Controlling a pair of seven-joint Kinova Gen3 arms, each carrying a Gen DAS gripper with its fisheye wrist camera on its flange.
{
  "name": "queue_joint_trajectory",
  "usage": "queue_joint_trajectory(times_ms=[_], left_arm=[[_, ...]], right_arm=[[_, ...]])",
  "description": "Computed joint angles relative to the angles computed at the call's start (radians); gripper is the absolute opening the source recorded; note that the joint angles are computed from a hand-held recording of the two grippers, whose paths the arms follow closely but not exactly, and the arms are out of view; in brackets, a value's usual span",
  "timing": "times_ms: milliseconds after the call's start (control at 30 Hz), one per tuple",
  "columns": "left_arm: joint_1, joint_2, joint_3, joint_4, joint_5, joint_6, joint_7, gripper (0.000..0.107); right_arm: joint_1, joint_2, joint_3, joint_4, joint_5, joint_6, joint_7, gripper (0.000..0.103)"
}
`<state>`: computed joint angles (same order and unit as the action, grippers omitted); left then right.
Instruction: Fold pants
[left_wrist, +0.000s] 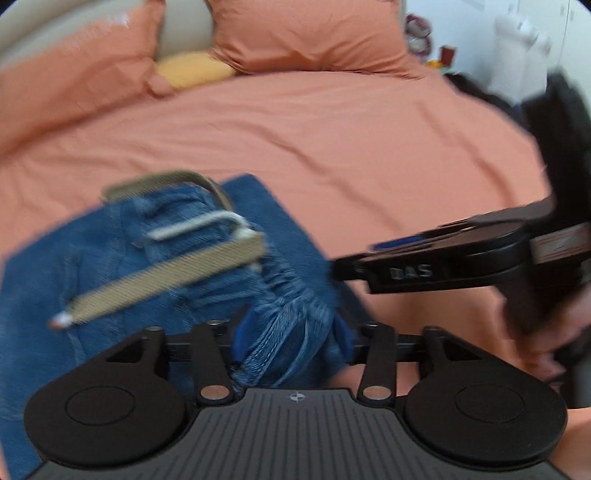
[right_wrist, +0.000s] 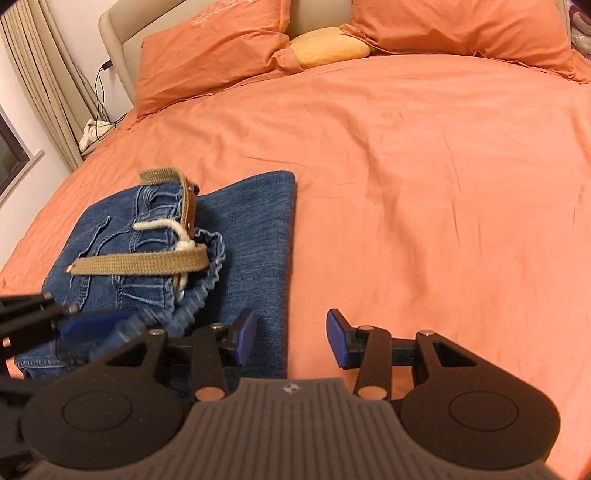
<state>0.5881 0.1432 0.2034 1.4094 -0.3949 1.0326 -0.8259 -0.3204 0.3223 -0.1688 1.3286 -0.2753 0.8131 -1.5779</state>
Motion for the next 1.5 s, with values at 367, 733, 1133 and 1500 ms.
queue_joint_trajectory(times_ms=[367, 733, 1133, 1500], left_arm=[[-0.124, -0.193, 0.067, 0.091, 0.021, 0.085, -0.131, 0.064], [-0.217, -0.263, 0.065, 0.138, 0.05, 0.41, -0.24, 0.07], [-0.34, -0.33, -0.011, 0.213, 0.195, 0.405, -0.135, 0.053], [-0.408, -0.354, 0.004, 0.219, 0.236, 0.41, -0.177, 0.027]], right_arm=[[0.105, -0.055, -0.075, 0.054, -0.288, -0.016, 0.153, 0.04], [0.056, 0.123, -0.062, -0.136, -0.322, 0.161, 0.006, 0.036], [-0.047, 0.103, -0.037, -0.443, -0.149, 0.369, -0.048, 0.001], [-0.087, 0.003, -0.005, -0.283, -0.016, 0.42, -0.033, 0.0]])
